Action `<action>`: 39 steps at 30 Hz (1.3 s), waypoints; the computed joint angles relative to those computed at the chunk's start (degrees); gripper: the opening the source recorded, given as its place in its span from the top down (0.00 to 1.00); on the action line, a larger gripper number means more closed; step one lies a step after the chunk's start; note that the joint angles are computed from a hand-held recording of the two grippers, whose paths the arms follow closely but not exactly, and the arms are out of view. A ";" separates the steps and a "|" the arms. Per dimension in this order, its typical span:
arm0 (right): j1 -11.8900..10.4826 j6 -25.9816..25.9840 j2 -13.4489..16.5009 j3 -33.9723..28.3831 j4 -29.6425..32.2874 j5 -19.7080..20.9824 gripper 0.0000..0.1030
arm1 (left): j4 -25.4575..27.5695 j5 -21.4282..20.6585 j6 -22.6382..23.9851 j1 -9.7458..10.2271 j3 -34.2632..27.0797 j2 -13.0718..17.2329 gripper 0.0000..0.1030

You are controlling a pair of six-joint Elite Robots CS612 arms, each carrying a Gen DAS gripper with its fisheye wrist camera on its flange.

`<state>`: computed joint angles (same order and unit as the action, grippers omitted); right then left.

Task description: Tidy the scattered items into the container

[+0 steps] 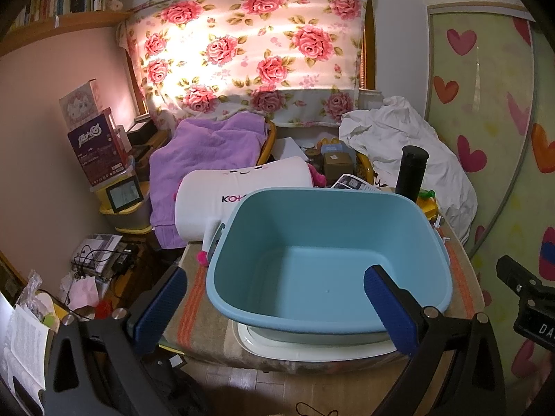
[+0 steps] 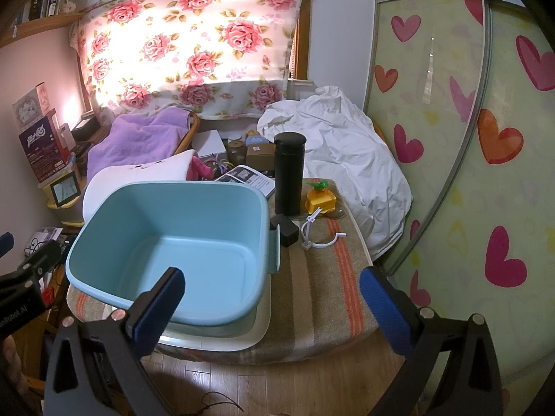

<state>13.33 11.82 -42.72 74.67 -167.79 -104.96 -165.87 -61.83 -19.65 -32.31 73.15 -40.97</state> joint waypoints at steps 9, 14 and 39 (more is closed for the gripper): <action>-0.06 -0.20 0.25 -0.45 0.38 0.14 0.00 | 0.63 -0.06 -0.36 -0.03 -0.58 0.18 0.00; -0.04 -0.20 0.16 -0.38 0.60 0.15 0.00 | 0.67 -0.17 -0.40 0.03 -0.81 0.30 0.00; 0.27 -0.15 0.51 -1.36 1.39 -0.23 0.00 | 0.42 0.07 -0.40 0.07 -1.08 0.51 0.00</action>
